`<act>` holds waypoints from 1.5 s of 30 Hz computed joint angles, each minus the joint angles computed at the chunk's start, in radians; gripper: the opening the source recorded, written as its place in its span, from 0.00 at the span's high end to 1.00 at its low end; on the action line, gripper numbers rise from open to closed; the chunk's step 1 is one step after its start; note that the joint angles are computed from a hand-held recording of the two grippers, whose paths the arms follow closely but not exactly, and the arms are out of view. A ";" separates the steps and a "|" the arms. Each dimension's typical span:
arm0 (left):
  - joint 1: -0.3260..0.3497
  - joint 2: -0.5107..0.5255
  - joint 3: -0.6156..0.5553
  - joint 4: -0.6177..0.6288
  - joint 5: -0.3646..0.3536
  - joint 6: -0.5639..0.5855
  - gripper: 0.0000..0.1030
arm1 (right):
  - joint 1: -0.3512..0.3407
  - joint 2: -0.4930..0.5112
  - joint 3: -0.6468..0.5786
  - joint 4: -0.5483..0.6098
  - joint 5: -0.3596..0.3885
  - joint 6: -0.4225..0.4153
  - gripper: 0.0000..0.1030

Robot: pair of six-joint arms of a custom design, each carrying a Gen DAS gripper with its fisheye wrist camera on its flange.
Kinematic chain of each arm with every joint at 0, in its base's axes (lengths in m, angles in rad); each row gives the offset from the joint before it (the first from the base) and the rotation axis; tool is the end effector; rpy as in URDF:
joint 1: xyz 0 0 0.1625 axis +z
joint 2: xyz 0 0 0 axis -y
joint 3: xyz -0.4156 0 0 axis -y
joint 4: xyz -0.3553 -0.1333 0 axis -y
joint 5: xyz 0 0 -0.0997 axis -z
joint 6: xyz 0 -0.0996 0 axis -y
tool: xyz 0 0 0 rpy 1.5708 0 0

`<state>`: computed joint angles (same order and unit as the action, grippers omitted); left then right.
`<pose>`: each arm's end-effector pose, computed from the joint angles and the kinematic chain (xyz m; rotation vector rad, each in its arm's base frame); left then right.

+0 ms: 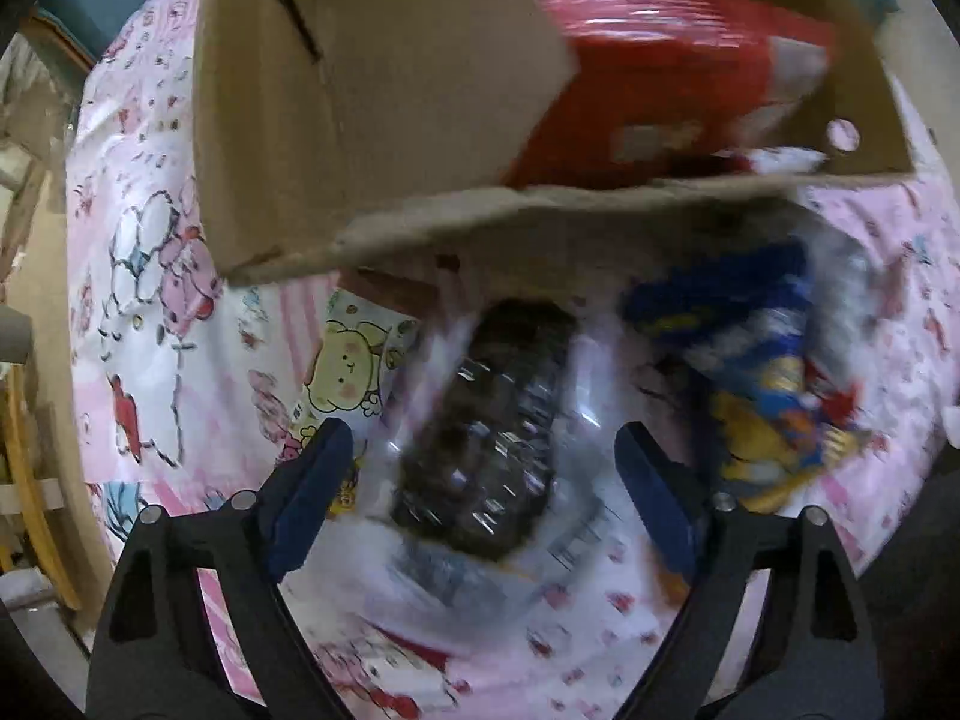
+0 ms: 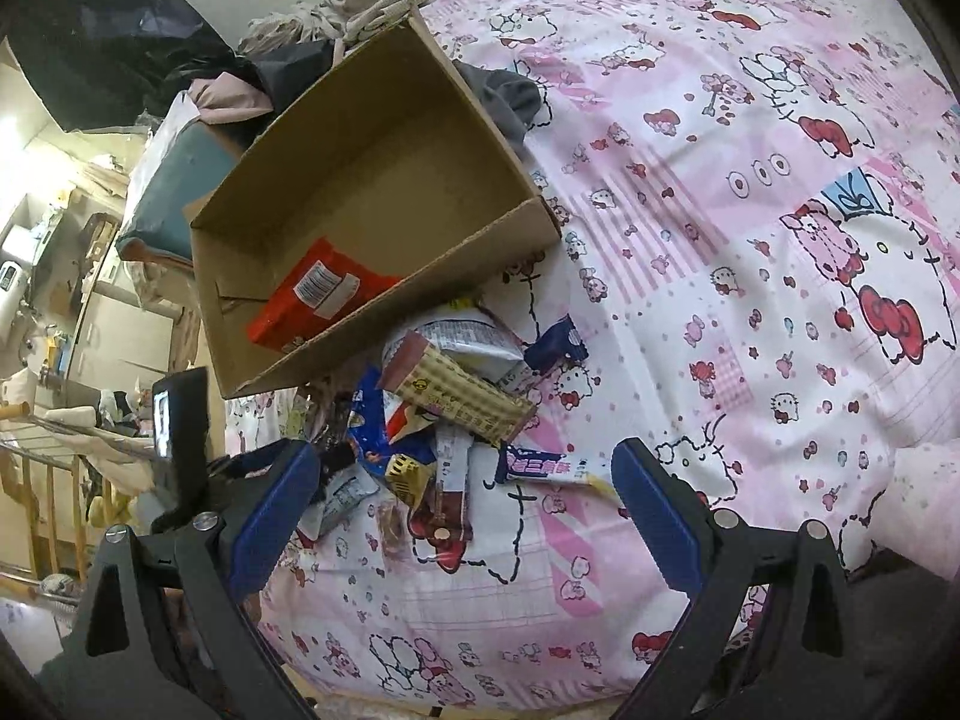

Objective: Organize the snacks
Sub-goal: 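Reach the left tool to the pile and grasp the dark wrapped snack, then lift the dark snack with the left tool while the right tool grasps the blue bag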

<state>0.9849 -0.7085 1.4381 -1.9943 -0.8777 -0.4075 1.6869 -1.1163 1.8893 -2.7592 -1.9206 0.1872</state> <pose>-0.1967 -0.6525 0.0930 0.3458 2.3710 -0.0873 0.1640 -0.5505 0.2424 -0.2028 -2.7822 0.6551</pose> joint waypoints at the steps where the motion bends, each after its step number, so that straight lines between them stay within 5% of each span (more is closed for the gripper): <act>1: 0.000 0.007 -0.006 0.002 0.012 0.007 0.15 | -0.002 -0.001 0.000 0.004 0.001 0.001 0.03; 7: -0.019 0.060 -0.042 0.076 0.029 0.056 0.00 | -0.011 -0.002 -0.005 0.016 0.018 0.015 0.03; 12: 0.002 0.066 -0.062 0.067 -0.041 0.004 0.03 | -0.002 0.006 -0.010 0.022 0.006 -0.005 0.03; 15: -0.003 0.056 -0.069 0.059 -0.032 0.002 0.33 | -0.001 0.005 -0.009 0.017 0.005 -0.003 0.03; 19: -0.011 0.044 -0.078 0.068 -0.047 -0.003 0.50 | -0.001 0.004 -0.007 0.010 0.004 0.000 0.03; 20: -0.015 0.037 -0.072 0.057 -0.053 0.006 0.61 | 0.000 0.004 -0.008 0.010 0.002 0.000 0.03; 23: -0.041 0.003 -0.051 0.065 -0.053 -0.005 0.64 | 0.001 0.002 -0.006 0.008 0.001 0.000 0.03; 26: -0.082 -0.036 -0.008 0.072 -0.053 -0.011 0.88 | -0.001 -0.005 -0.001 0.000 0.012 0.004 0.03; 32: -0.095 -0.094 0.038 0.115 -0.066 -0.095 0.90 | 0.000 -0.006 0.002 -0.006 0.023 0.006 0.03; 41: -0.024 -0.145 -0.015 0.167 -0.133 -0.146 0.86 | 0.001 -0.003 0.001 0.002 0.022 0.010 0.03; 45: -0.001 -0.087 -0.110 0.277 -0.048 -0.113 0.82 | -0.004 0.001 -0.004 0.016 0.025 0.015 0.03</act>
